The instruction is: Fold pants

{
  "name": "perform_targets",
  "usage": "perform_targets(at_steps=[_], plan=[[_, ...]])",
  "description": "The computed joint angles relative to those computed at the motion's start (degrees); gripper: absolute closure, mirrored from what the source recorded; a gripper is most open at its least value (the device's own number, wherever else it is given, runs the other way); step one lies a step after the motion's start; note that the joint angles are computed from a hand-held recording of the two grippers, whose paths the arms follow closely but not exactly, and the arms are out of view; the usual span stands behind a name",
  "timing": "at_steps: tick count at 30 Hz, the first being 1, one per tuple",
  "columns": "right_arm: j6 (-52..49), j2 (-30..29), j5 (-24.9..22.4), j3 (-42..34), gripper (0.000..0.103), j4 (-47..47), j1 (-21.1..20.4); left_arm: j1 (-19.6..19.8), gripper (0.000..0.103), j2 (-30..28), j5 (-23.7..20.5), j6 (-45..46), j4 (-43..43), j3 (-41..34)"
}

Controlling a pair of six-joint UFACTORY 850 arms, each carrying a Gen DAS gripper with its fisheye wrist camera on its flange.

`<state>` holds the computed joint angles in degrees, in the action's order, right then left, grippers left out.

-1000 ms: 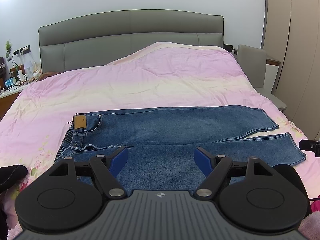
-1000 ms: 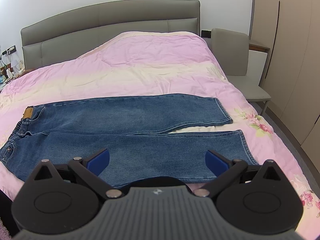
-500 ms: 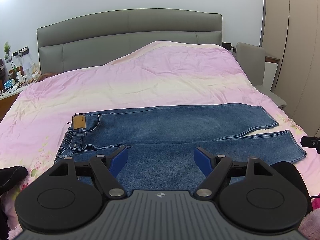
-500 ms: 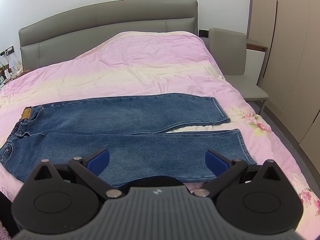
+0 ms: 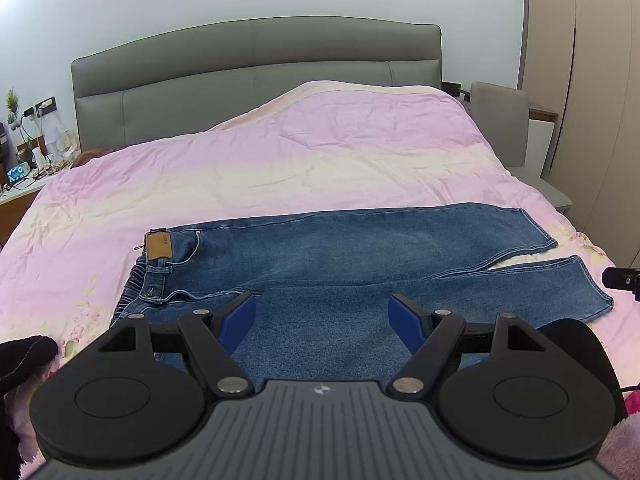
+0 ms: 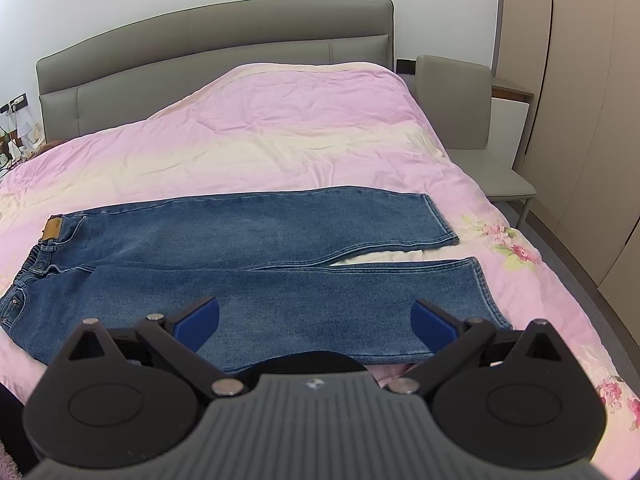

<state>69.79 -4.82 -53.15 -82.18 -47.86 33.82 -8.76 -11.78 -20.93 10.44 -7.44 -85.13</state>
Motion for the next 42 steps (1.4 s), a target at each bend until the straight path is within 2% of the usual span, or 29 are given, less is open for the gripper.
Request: perform_targets(at_steps=[6,11,15,18,22,25,28,31,33,36,42], plan=[[-0.53,0.5,1.01,0.99,0.005,-0.4,-0.51,0.19,0.015,-1.09,-1.28,2.39,0.82,-1.1],[0.79,3.04,7.13,6.03,0.005,-5.44,-2.66,1.02,0.017,-3.35,-2.81,5.5,5.43,-2.38],[-3.97,2.92,9.55,8.13,0.006,-5.8,-6.25,2.5,0.022,-6.66,-5.56,9.44,8.66,-4.46],[-12.01,1.86,10.71,8.81,0.016,-2.19,-10.01,3.59,0.022,-9.11,-6.95,13.63,9.96,-5.95],[-23.29,0.26,12.26,9.31,0.028,5.27,-15.63,5.18,0.022,-12.52,-10.64,27.0,4.57,-8.54],[-34.49,-0.68,14.45,10.3,0.028,12.33,-19.47,5.27,0.022,-14.99,-12.66,32.49,5.84,-9.91],[-40.58,-2.24,12.77,10.74,0.021,14.55,-21.17,4.8,0.022,-17.16,-14.93,35.91,9.44,-10.7],[-45.08,-3.23,12.3,11.76,0.017,16.44,-22.45,4.37,0.022,-18.86,-16.82,38.8,12.36,-11.0],[-46.39,-4.23,12.12,11.99,0.009,17.03,-23.08,4.18,0.021,-20.5,-18.76,39.78,14.79,-12.01],[-45.71,-5.94,11.61,11.93,0.008,14.61,-23.0,3.96,0.015,-21.54,-18.24,40.48,17.12,-11.64],[-48.42,-8.62,13.71,11.21,0.008,13.22,-23.01,4.35,0.007,-22.45,-17.37,42.82,17.02,-11.89]])
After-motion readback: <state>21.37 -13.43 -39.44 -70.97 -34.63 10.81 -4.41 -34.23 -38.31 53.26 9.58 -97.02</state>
